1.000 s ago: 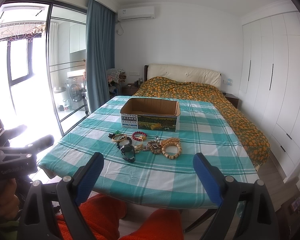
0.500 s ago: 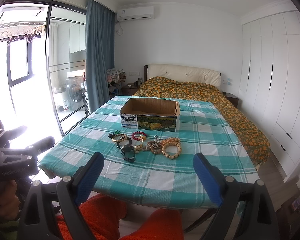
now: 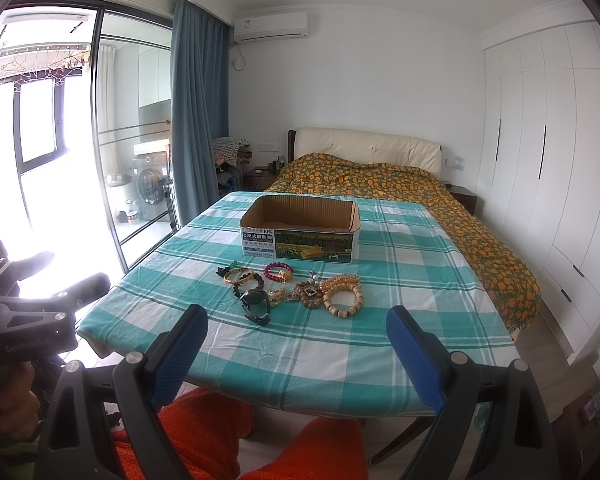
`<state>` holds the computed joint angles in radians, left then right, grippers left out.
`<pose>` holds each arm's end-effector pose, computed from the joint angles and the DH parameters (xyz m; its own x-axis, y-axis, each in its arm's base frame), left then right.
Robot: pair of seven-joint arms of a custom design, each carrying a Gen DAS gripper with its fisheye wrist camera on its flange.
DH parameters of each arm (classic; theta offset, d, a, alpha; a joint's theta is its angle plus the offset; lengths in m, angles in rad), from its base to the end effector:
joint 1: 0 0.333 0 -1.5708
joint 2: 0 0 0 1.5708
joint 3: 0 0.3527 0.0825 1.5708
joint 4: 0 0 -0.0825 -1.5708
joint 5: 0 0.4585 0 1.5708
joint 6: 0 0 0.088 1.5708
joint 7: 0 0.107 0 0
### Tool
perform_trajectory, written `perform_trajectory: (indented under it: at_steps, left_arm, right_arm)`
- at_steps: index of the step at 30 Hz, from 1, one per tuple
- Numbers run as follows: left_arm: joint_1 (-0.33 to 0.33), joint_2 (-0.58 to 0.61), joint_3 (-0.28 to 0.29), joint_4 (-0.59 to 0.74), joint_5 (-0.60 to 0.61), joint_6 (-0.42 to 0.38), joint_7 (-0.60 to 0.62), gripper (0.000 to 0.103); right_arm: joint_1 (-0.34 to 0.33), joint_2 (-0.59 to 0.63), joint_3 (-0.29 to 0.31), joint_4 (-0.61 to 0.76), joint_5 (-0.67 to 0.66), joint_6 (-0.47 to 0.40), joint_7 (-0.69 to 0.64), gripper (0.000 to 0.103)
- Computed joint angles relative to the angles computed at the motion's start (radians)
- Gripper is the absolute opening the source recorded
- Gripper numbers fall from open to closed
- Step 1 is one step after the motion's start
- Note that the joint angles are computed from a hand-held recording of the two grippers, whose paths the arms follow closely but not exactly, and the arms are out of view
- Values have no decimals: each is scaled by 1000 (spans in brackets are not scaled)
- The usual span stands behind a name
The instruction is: Organize jewelry
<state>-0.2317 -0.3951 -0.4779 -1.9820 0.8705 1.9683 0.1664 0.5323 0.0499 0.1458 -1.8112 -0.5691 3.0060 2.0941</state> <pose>0.4083 -0.3497 0.7033 0.4590 -0.8884 -0.0039 -0.4285 -0.2176 -0.8769 0.5168 0.4635 0.6545 0.5859 -0.8082 0.0596 -0.2864 -0.2753 -0.9177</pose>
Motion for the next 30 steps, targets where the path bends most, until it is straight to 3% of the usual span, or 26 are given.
perform_trajectory:
  at_steps: [25, 30]
  left_arm:
    - [-4, 4, 3, 4, -1, -3, 9, 103]
    - [-6, -9, 12, -11, -5, 30, 20, 103]
  right_arm:
    - [-1, -2, 1, -3, 5, 0, -3, 93]
    - [-1, -4, 1, -3, 2, -4, 3, 93]
